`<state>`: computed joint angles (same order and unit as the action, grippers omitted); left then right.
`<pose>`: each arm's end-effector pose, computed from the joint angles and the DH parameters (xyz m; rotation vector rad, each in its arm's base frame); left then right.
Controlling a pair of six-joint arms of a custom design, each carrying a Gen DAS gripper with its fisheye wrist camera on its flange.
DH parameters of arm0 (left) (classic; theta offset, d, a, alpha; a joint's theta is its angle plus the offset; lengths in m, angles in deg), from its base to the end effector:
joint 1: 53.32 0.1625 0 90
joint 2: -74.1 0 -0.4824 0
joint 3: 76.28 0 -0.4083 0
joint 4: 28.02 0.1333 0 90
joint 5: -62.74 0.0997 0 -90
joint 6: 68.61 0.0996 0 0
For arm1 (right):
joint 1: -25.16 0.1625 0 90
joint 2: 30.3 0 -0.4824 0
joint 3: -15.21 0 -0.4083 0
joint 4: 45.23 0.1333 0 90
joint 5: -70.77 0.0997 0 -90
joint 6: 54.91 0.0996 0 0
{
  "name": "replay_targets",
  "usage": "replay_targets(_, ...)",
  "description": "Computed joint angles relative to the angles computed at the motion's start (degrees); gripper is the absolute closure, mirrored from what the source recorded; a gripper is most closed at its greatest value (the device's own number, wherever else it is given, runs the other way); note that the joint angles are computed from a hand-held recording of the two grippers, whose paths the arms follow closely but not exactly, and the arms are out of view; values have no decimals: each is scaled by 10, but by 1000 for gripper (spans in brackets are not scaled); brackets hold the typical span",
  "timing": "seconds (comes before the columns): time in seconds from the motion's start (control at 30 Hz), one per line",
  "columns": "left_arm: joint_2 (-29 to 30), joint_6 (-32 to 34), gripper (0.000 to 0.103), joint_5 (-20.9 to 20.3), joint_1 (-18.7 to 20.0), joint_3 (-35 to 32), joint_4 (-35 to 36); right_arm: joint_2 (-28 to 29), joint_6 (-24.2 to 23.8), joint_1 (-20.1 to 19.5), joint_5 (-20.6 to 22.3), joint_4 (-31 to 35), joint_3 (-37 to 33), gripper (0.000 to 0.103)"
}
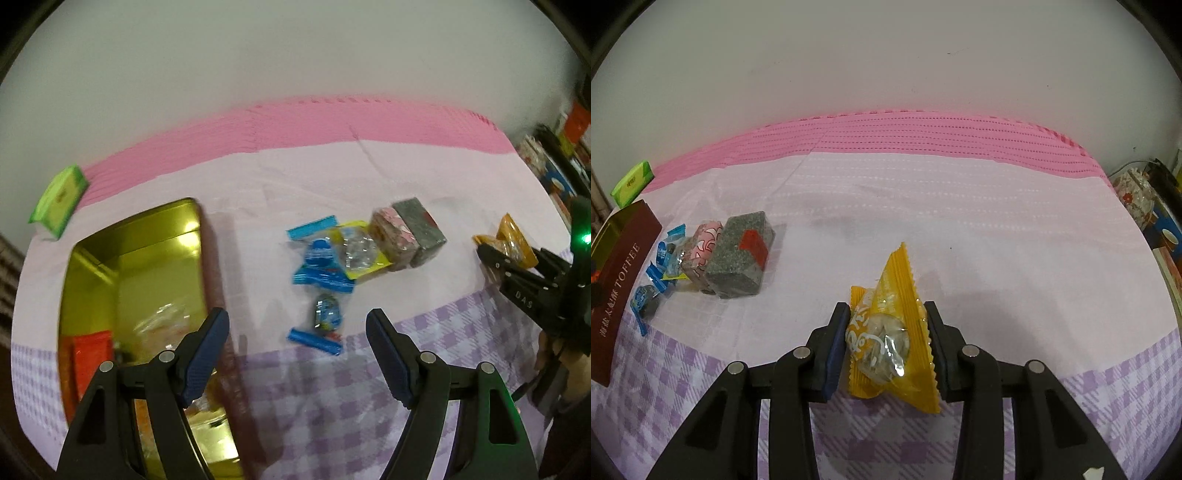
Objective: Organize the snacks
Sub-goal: 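Grasp the blue-wrapped candy with the left gripper while the right holds the yellow packet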
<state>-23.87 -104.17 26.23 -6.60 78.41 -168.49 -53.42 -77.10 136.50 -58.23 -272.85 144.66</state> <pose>-0.0159 -0.3281 0.2291 0.2160 2.2697 -0.6332 0.2311 -0.3974 -0.0543 0.6638 -2.2997 0.6608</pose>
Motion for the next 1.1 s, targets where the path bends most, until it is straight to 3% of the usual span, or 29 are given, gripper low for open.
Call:
replay_targets(0.1, 46, 36, 29, -5, 16, 0, -62, -5, -2, -1, 1, -2, 4, 66)
replay_targets(0.27, 104, 59, 47, -6, 43, -11, -109, -4, -2, -2, 2, -3, 5, 66)
replay_targets(0.37, 127, 66, 47, -9, 58, -16, -127, -4, -2, -2, 2, -4, 5, 65)
replay_targets(0.6, 151, 72, 48, 6, 75, -25, -141, -4, -1, -2, 2, -3, 5, 65)
replay_targets(0.67, 159, 74, 57, 11, 76, -27, -143, -4, -1, -2, 2, -2, 5, 65)
replay_targets(0.83, 160, 74, 68, 0, 74, -29, -140, -5, -1, -2, 2, -2, 5, 65)
replay_targets(1.1, 138, 42, 76, -9, 56, -18, -106, -4, 0, -2, 2, -2, 4, 64)
